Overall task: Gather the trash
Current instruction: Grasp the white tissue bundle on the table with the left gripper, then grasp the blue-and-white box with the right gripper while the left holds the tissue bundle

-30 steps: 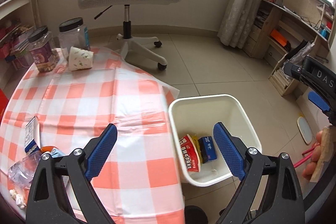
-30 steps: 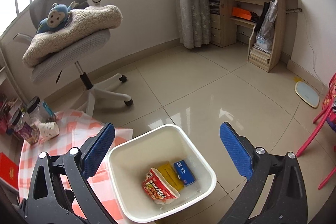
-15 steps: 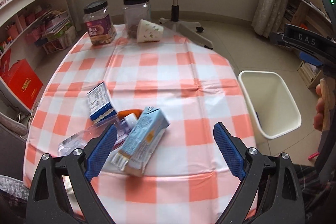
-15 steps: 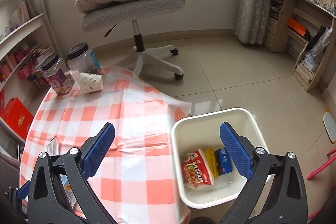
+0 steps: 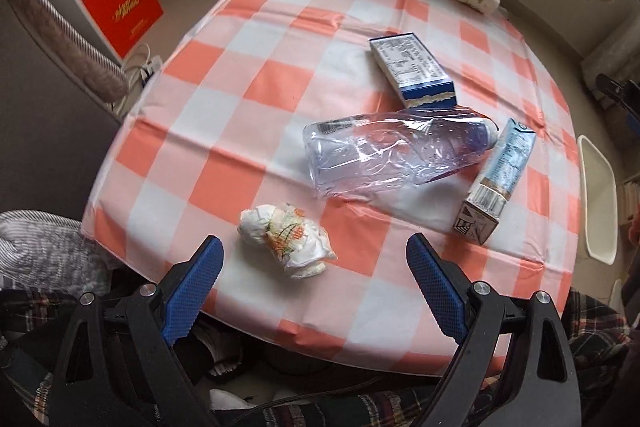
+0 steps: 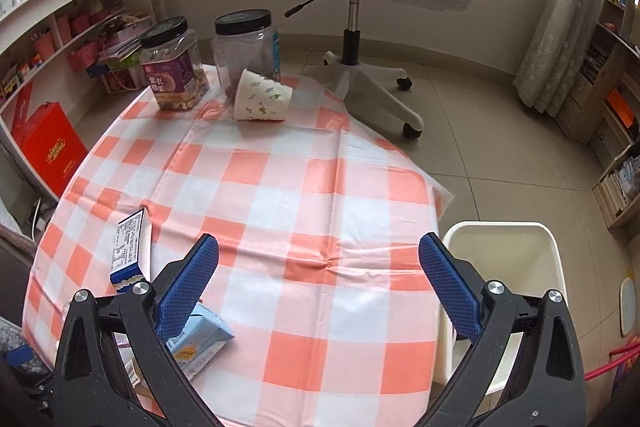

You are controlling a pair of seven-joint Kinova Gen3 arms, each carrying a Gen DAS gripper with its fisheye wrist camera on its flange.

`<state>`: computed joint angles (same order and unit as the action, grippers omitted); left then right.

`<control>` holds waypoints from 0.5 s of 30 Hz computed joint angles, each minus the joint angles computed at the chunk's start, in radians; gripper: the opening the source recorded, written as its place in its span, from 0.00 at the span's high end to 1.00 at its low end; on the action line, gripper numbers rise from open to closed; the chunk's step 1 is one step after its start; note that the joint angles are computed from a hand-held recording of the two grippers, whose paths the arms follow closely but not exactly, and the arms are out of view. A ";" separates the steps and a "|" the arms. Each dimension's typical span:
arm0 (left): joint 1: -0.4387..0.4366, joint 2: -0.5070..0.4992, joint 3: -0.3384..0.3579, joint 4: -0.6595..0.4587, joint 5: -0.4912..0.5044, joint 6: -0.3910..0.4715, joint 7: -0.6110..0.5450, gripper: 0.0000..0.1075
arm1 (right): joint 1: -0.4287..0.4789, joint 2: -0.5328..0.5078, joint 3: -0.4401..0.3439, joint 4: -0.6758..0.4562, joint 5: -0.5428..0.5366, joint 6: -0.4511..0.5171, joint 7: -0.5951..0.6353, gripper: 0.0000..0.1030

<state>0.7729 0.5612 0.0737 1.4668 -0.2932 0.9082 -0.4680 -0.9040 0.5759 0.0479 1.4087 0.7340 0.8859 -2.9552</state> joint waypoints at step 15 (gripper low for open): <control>-0.226 0.007 0.070 0.195 0.302 -0.295 -0.196 0.65 | 0.053 0.194 -0.054 -0.312 -0.259 0.030 0.388 0.07</control>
<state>0.5474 0.5679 0.1435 1.6617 0.0092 0.6136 -0.6636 -0.8512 0.7694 -0.0059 1.0966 0.4750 0.9155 -2.5669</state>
